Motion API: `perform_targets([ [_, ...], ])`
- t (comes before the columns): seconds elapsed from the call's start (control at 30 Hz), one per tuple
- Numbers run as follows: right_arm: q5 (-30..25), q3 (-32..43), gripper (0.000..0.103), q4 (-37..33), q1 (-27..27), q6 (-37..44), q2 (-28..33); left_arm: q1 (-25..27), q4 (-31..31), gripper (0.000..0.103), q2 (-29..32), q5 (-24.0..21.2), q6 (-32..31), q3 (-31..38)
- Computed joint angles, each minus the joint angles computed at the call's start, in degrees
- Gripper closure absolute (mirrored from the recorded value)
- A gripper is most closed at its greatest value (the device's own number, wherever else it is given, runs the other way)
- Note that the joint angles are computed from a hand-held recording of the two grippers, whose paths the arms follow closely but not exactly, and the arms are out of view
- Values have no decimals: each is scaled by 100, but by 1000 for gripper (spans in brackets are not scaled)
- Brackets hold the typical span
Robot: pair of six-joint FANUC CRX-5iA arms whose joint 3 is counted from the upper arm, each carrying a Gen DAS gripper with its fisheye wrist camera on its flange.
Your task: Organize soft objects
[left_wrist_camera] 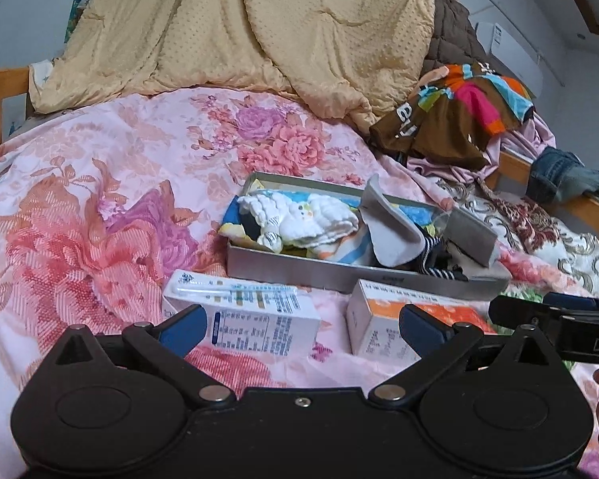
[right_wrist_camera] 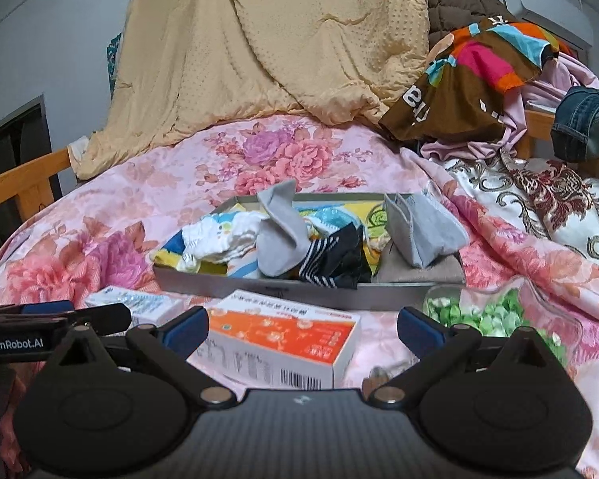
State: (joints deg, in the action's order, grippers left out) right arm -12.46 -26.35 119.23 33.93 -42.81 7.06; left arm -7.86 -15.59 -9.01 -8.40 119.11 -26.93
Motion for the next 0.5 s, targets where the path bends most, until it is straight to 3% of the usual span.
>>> perform_targets([
  [0.27, -142, -167, 0, -225, 55, 195, -72, -285, -1069, 1, -40, -578, 1124, 277],
  [0.5, 149, -182, 0, 1344, -367, -941, -209, -701, -2060, 1, -74, -1186, 2209, 546],
])
